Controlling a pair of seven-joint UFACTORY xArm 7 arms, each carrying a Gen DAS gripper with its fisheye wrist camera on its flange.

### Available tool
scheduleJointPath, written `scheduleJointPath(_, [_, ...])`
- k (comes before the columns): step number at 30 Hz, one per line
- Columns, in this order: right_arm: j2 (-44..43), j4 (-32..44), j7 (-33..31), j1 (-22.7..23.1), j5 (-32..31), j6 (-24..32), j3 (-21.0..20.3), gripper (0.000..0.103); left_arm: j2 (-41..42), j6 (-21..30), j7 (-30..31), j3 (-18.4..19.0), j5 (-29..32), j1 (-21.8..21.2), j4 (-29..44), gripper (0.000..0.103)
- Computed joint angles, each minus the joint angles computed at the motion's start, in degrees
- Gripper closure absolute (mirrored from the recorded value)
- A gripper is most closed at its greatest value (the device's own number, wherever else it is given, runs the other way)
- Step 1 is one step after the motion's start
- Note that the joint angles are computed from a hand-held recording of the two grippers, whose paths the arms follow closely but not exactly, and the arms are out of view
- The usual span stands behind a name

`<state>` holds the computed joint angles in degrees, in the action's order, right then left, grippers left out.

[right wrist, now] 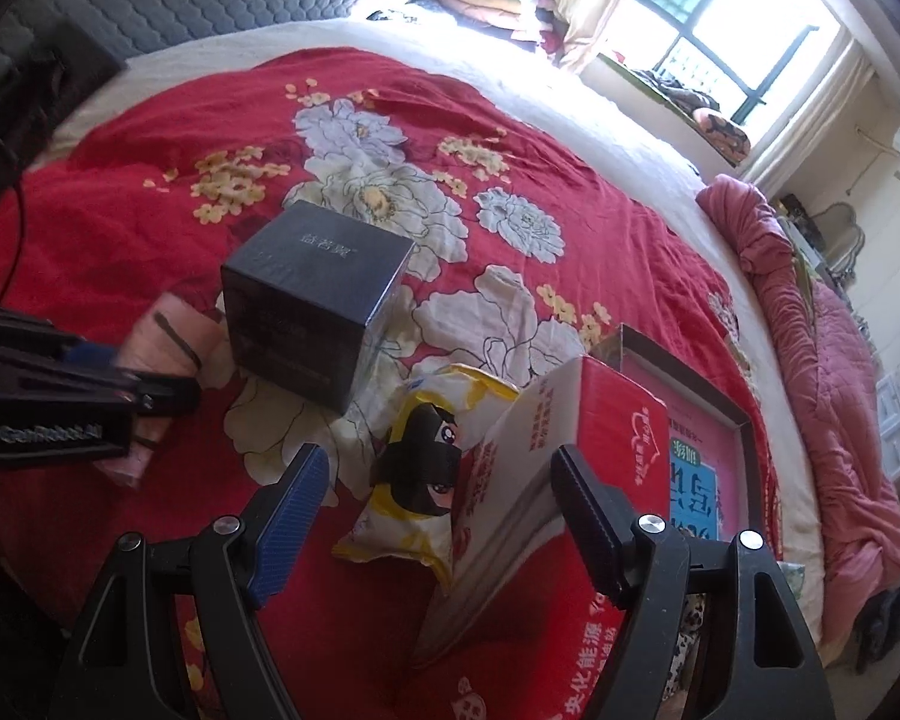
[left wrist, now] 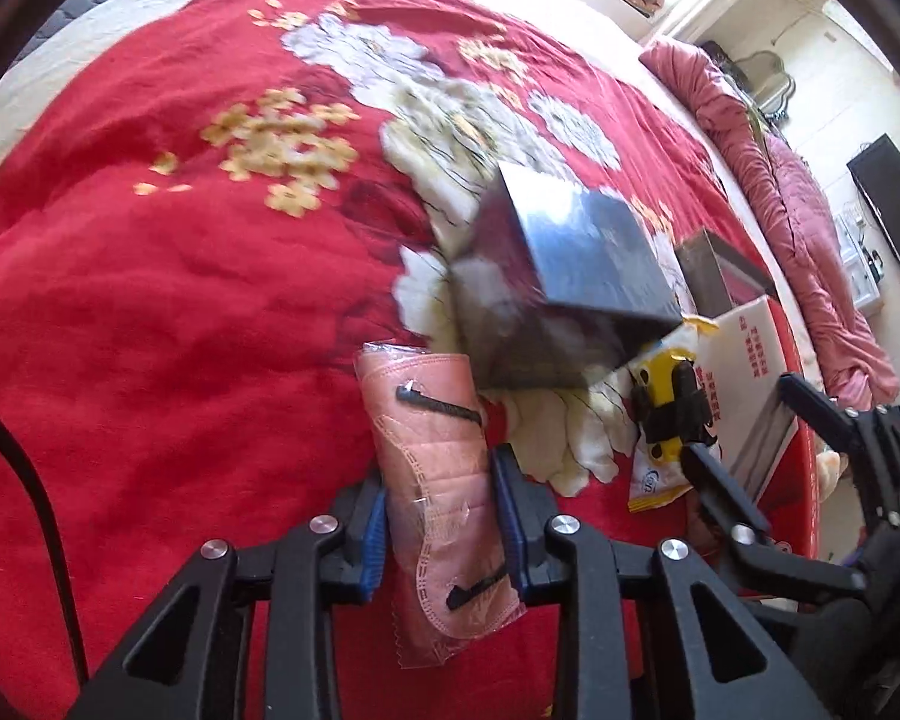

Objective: Organize soft objects
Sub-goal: 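Grasp the pink zippered pouch with the left tool while the right tool grasps the yellow-and-black packet, then carry the pink pouch with the left tool while the right tool carries the yellow packet to the tray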

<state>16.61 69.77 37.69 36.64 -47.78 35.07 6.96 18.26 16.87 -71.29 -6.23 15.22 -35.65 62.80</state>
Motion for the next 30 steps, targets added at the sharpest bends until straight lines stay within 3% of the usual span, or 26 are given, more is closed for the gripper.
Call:
scheduleJointPath(2, [3.2, 3.3, -0.7, 2.0, -2.2, 4.6, -0.2, 0.026, -2.0, -1.2, -0.9, 0.7, 0.8, 0.0, -2.6, 0.071])
scheduleJointPath(4, [6.3, 6.2, -1.3, 3.7, -3.2, 9.0, -0.7, 0.037, -3.0, -1.8, -2.4, 1.4, 2.3, -0.3, -3.8, 0.071])
scheduleJointPath(6, [9.1, 8.9, -2.5, 4.9, -2.9, 13.0, -1.2, 0.041, -3.7, -3.1, -1.8, 0.4, 1.6, 0.9, -5.2, 0.071])
scheduleJointPath(12, [12.6, 10.8, -3.1, 6.8, -4.9, 14.7, -3.1, 0.048, -3.3, -1.2, -0.6, 0.3, 2.7, 0.9, -3.4, 0.071])
scheduleJointPath(19, [10.8, 7.7, -0.9, 5.3, -7.8, 8.0, -3.8, 0.063, -3.0, 0.3, -2.1, 0.4, 4.2, 0.2, -2.4, 0.071])
scheduleJointPath(23, [5.5, 2.3, 3.9, 2.0, -6.6, -2.4, -3.5, 0.063, -3.3, 1.4, -5.4, 1.1, 7.7, -1.4, -1.5, 0.071])
scheduleJointPath(30, [-7.4, -9.0, 1.1, -6.5, 7.2, -20.5, -0.7, 0.063, -4.6, 4.7, -11.8, 1.1, 17.6, -4.1, 1.9, 0.071])
